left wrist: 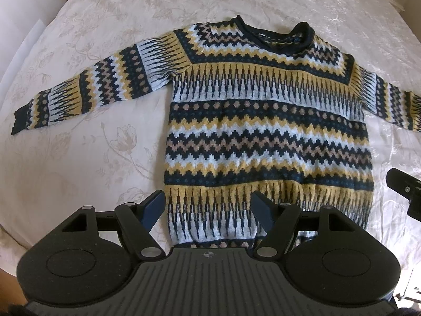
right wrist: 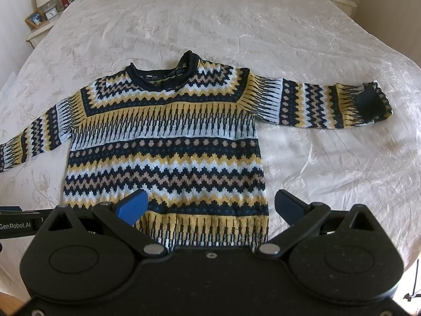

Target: Fold small clothes

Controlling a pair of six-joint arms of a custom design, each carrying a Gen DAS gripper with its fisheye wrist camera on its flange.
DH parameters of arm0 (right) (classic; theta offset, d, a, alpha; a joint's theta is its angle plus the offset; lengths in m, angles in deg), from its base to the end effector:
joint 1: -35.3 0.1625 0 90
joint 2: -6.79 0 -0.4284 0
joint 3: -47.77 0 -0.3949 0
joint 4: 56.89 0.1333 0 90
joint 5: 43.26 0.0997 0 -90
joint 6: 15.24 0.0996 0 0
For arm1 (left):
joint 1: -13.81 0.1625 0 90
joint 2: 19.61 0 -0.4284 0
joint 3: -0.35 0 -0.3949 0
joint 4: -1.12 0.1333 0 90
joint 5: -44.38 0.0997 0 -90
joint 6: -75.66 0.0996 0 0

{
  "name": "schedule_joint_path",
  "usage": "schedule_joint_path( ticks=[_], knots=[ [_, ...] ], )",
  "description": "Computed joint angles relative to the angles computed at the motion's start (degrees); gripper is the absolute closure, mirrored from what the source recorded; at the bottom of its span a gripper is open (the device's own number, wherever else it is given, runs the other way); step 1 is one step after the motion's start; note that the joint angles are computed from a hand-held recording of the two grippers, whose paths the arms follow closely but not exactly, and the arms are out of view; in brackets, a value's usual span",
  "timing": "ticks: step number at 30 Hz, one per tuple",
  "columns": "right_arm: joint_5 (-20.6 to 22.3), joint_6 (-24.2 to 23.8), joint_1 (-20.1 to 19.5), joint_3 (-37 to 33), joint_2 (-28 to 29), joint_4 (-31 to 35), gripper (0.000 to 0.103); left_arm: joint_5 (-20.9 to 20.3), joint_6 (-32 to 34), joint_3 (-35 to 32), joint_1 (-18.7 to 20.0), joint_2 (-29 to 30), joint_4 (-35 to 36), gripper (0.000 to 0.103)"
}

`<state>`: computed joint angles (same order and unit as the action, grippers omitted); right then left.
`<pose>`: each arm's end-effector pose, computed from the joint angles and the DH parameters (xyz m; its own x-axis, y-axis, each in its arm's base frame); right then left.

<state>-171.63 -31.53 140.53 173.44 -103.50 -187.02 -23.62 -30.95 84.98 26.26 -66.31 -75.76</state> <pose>0.1623 -0.3242 0.4304 -0.7247 -0.2028 0.6585 -0.4603 0.8536 -0.2437 -0.5453 -0.2951 0.0959 -0.6124 -0.4066 -0.6779 -0.0944 0.8890 -0.4480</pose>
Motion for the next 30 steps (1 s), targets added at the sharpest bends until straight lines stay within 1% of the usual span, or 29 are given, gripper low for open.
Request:
schedule_joint_path(
  ticks=[16,25,30],
  knots=[
    [0.49,0.3,-0.62,0.1,0.15,0.6,0.001,-0.92,0.15,-0.78,0.66,0.7,0.51,0.033],
    [1.69,-2.06,-4.06,-1.0,0.77,0.25,0.001,-1.19,-0.24,-2.72,1.48,2.57,1.47,0.033],
    [2.86,-4.53,-7.26,-2.06,1.38,-0.44,0.001,-1.88,-0.47,-5.06,2.0,4.75,2.69,0.033]
  ],
)
